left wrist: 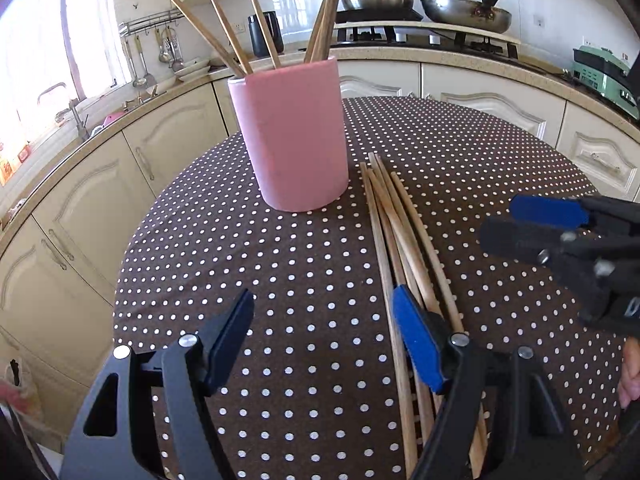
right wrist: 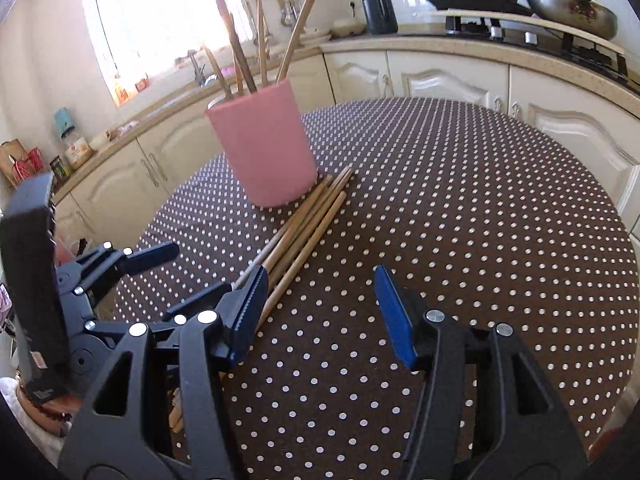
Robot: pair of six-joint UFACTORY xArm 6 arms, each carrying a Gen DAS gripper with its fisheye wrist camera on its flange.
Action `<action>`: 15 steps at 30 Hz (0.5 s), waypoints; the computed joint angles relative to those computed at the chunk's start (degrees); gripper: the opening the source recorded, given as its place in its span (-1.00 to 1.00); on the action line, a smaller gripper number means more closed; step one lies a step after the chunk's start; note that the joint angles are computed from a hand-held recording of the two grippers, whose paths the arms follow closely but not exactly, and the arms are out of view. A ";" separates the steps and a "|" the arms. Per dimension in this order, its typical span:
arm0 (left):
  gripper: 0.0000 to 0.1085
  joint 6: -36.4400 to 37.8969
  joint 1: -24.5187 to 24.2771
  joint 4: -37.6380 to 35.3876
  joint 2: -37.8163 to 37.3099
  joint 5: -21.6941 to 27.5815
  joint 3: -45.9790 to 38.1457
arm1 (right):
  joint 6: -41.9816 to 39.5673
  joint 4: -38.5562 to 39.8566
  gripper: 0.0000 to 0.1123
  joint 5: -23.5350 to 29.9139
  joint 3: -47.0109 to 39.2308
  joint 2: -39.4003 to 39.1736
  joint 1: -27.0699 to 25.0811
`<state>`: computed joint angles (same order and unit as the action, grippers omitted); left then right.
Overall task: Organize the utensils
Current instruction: 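Move both open tools back from the cup to the chopstick pile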
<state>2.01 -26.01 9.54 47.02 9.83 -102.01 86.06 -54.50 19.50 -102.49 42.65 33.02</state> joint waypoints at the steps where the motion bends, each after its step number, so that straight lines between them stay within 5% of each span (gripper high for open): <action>1: 0.31 -0.12 -0.02 0.35 0.06 0.86 -0.53 | -2.14 1.80 -0.01 0.41 -0.78 0.59 0.08; 5: 0.31 1.14 -0.10 -1.19 -0.47 1.61 -0.31 | -14.09 12.67 -0.01 5.39 -5.79 3.77 1.06; 8: 0.31 4.23 -0.34 -3.73 -0.41 2.48 -0.16 | -18.63 16.21 -0.01 10.75 -10.25 6.18 2.06; 15: 0.31 4.22 -0.07 -4.94 -0.62 1.50 0.65 | -24.20 20.48 0.00 14.20 -17.30 10.17 2.80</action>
